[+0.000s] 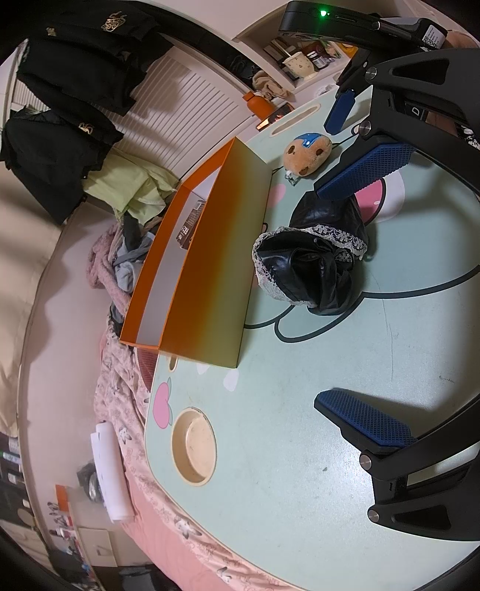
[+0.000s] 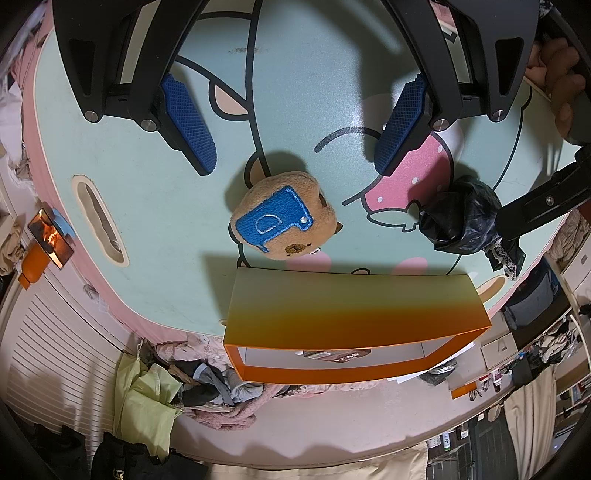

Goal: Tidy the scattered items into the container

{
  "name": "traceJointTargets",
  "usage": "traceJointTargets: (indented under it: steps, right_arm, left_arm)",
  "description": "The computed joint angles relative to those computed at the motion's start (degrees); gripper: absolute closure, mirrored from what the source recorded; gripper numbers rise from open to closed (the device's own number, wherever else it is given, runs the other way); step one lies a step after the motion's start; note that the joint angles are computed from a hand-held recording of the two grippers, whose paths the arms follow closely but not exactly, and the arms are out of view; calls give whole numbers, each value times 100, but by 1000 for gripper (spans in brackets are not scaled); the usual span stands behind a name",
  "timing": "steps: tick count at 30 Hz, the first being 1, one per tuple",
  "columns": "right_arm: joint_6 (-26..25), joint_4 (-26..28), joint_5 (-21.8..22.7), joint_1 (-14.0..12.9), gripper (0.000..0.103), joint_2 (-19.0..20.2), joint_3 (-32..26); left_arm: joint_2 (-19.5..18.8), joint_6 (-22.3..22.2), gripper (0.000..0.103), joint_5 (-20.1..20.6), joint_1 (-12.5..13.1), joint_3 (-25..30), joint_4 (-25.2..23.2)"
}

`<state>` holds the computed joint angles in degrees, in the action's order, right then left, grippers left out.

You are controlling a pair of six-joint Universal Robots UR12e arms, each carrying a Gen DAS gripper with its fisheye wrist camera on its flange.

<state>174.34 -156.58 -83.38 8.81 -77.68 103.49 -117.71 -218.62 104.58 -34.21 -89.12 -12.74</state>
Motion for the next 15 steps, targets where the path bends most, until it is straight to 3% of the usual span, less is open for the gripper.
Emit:
traceJointTargets:
  steps: [5,7,9,13,15]
  right_arm:
    - [-1,1,1,-1,16,0,1]
    - [1,2,5,-1,16,-2,2]
    - [6,6,2,7,16,-8,9]
    - [-9,15,16,-8,16,0,-6]
    - [85,5,-24,-4,16,3,-7]
  left_arm:
    - [-1,-10,0,-37,9,6,10]
    - [42,36,0,-155,54,-64,276]
    - [101,101,0,56,66,-80,554]
    - [155,700,0,170,133,270,531]
    - [75,1096,1,98,164,686,244]
